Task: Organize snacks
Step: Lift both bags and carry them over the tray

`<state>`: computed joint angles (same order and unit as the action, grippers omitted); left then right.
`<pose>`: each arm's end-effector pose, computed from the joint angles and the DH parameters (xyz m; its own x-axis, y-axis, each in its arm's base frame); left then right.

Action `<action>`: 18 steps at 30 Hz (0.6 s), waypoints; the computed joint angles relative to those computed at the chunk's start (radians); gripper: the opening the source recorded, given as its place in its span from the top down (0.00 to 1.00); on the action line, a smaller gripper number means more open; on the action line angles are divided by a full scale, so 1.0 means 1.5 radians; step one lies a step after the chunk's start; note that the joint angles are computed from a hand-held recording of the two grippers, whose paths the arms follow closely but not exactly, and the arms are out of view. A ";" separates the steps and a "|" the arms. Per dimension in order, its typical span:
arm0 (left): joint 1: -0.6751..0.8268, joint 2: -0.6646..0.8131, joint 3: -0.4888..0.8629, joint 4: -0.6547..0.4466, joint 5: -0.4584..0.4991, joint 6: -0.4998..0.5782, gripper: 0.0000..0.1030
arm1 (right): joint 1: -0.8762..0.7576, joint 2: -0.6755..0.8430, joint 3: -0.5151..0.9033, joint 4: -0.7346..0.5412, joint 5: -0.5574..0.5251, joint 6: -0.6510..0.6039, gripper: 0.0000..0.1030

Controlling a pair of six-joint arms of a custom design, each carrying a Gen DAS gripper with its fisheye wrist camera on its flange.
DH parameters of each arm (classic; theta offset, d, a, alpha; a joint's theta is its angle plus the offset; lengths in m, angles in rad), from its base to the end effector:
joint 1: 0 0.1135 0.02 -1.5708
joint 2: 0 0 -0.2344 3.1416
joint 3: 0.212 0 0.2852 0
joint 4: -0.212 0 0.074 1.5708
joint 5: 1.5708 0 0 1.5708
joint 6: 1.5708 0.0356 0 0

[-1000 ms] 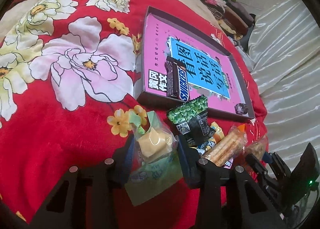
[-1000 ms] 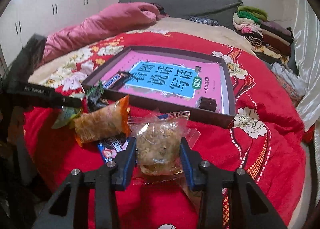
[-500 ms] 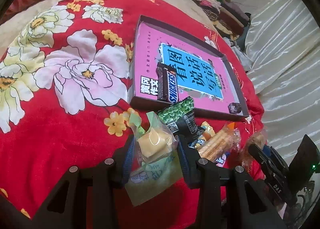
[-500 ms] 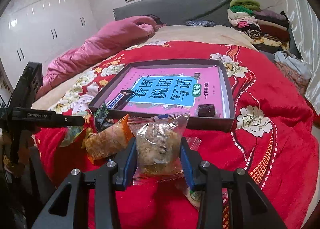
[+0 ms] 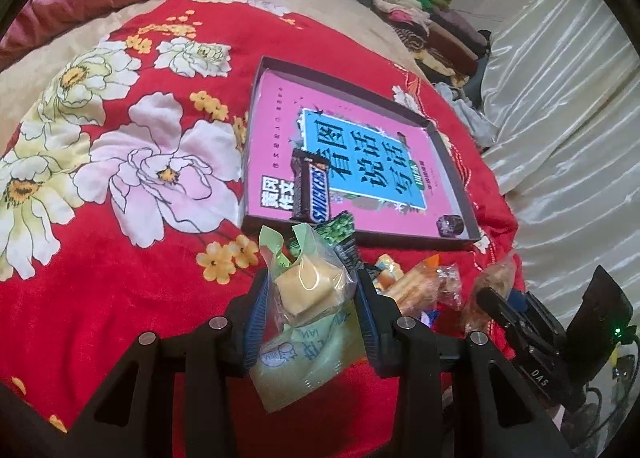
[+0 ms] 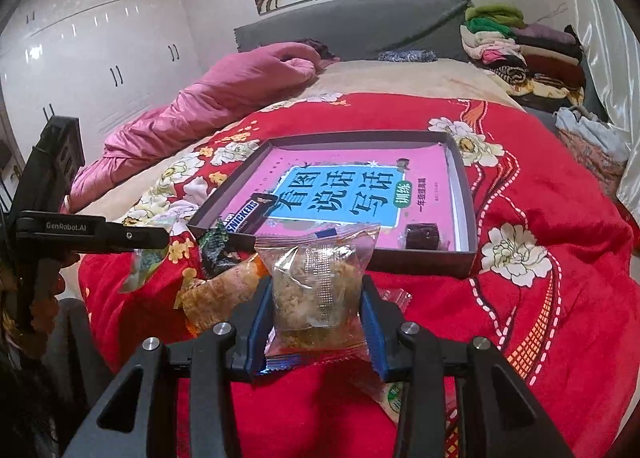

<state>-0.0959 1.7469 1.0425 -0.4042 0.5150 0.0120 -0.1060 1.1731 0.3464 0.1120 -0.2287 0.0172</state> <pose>0.3559 -0.0519 0.1155 -0.8873 0.0959 -0.4512 0.3126 0.8442 -0.4355 0.2438 -0.0178 0.0939 -0.6528 0.0863 -0.7526 -0.0560 0.9853 0.1616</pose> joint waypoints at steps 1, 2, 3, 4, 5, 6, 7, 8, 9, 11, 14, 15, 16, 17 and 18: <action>-0.002 -0.004 -0.001 0.000 -0.002 -0.001 0.59 | 0.001 0.000 0.000 0.001 -0.002 -0.001 0.59; -0.004 -0.008 -0.002 0.000 -0.002 -0.002 0.59 | 0.003 -0.001 0.000 0.003 -0.001 -0.001 0.59; -0.005 -0.011 -0.003 0.001 -0.001 -0.004 0.59 | 0.005 -0.003 -0.001 0.004 0.000 0.000 0.59; -0.007 -0.015 -0.005 0.001 -0.001 -0.007 0.59 | 0.005 -0.004 -0.002 0.006 -0.003 0.001 0.59; -0.009 -0.019 -0.006 0.002 -0.002 -0.008 0.59 | 0.005 -0.006 -0.002 0.008 -0.004 0.003 0.59; -0.011 -0.022 -0.007 0.003 -0.002 -0.010 0.59 | 0.005 -0.007 -0.002 0.009 -0.005 0.004 0.59; -0.013 -0.026 -0.008 0.003 -0.003 -0.012 0.59 | 0.003 -0.008 -0.003 0.013 -0.009 0.006 0.59; -0.015 -0.029 -0.009 0.004 -0.003 -0.013 0.59 | 0.002 -0.008 -0.002 0.015 -0.010 0.008 0.59; -0.016 -0.032 -0.009 0.004 -0.003 -0.014 0.59 | 0.001 -0.007 -0.001 0.019 -0.013 0.010 0.59; -0.021 -0.036 -0.009 0.006 -0.007 -0.016 0.59 | -0.002 -0.003 0.001 0.027 -0.017 0.014 0.59; -0.028 -0.044 -0.008 0.008 -0.010 -0.021 0.59 | -0.004 0.006 0.006 0.038 -0.020 0.018 0.59; -0.030 -0.046 -0.009 0.009 -0.011 -0.021 0.59 | -0.004 0.009 0.008 0.040 -0.020 0.019 0.59; -0.032 -0.047 -0.008 0.009 -0.012 -0.023 0.59 | -0.004 0.009 0.008 0.041 -0.021 0.019 0.59; -0.034 -0.049 -0.008 0.009 -0.011 -0.024 0.59 | -0.003 0.008 0.008 0.042 -0.020 0.020 0.59; -0.036 -0.049 -0.006 0.008 -0.012 -0.025 0.59 | -0.002 0.007 0.008 0.044 -0.021 0.020 0.59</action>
<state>-0.1499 1.6734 1.0335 -0.3916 0.4967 -0.0252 -0.1091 1.1842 0.3588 0.1782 -0.2603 0.0466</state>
